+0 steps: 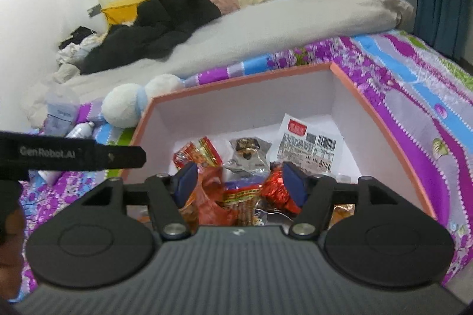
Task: Organize snacks
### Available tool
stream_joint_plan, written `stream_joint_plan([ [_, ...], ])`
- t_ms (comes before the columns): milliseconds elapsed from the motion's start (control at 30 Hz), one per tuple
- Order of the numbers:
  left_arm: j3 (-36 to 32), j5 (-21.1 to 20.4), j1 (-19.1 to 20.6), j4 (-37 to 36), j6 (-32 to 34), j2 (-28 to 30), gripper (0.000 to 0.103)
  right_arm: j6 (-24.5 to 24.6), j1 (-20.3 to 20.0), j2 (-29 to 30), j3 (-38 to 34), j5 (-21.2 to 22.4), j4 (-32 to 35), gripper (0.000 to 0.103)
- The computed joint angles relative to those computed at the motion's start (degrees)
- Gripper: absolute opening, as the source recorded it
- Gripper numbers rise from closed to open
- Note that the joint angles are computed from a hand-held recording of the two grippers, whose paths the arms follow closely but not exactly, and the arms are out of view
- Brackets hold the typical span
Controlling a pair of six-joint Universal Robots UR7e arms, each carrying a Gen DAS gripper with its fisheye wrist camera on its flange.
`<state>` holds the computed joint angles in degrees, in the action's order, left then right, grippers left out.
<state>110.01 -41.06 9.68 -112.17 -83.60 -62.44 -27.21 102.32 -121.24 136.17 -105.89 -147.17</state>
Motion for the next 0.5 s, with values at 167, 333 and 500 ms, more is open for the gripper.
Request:
stream_joint_plan([
  [167, -2.55, 1.78, -5.12, 8.70, -4.84, -1.82, 0.061, 3.48, 6.59, -4.20, -0.81, -2.64, 2.55, 0.066],
  [333, -5.57, 3.00, -10.45, 18.34, -10.35, -3.15, 0.061, 8.81, 14.94, -7.14, -1.97, -7.11, 5.24, 0.066],
  [500, -8.32, 3.34, -15.18, 26.67, -15.74, -3.70, 0.064, 13.83, 23.46, -8.55, -3.00, -12.50, 7.59, 0.066],
])
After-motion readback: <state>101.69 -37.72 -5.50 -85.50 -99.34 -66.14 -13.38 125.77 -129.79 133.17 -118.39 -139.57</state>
